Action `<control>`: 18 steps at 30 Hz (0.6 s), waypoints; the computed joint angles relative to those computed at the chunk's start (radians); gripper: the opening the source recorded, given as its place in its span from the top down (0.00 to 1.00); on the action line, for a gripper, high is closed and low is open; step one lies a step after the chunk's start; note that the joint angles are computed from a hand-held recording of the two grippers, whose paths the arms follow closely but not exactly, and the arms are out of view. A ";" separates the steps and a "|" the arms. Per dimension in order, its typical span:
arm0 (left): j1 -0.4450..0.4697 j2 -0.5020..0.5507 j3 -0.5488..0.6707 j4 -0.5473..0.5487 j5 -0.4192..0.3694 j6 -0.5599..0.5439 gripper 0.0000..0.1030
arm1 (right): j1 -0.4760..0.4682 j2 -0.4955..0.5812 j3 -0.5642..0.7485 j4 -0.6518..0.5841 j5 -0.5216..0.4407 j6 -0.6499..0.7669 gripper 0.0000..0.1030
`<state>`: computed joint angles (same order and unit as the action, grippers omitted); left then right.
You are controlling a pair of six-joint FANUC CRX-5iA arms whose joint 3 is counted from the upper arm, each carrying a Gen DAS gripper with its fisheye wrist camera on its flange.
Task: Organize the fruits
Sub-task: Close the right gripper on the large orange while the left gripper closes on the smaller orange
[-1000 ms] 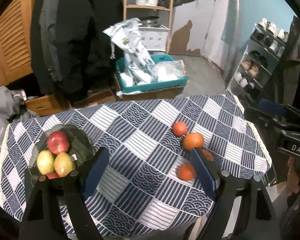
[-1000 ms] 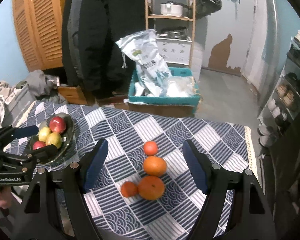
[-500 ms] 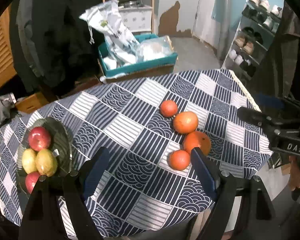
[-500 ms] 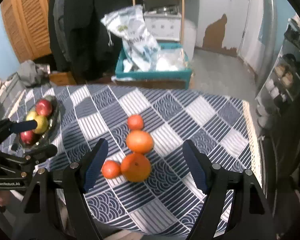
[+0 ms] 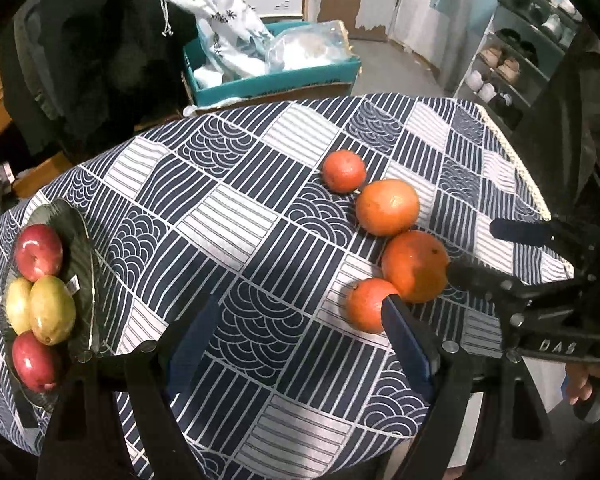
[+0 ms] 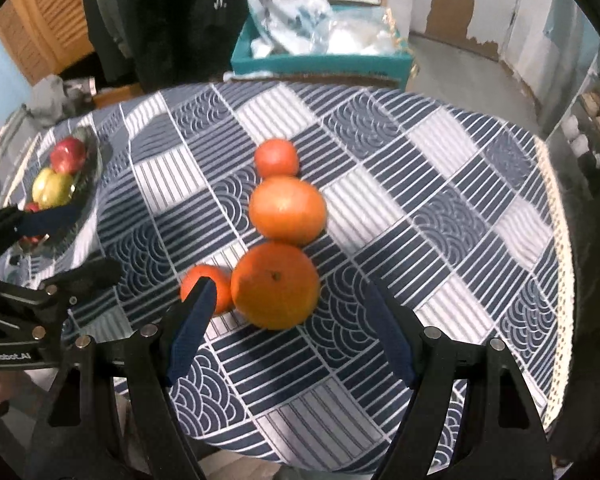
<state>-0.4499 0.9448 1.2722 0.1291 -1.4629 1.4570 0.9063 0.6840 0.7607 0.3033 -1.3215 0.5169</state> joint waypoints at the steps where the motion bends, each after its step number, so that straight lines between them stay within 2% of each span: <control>1: 0.000 0.009 0.012 -0.001 -0.007 0.003 0.18 | -0.002 0.006 0.004 -0.007 0.000 0.005 0.25; 8: 0.001 0.063 0.078 -0.016 -0.045 0.011 0.18 | -0.020 0.043 0.034 -0.061 0.001 0.029 0.25; 18: 0.009 0.117 0.155 0.001 -0.093 0.017 0.18 | -0.049 0.043 -0.002 -0.131 0.085 -0.005 0.27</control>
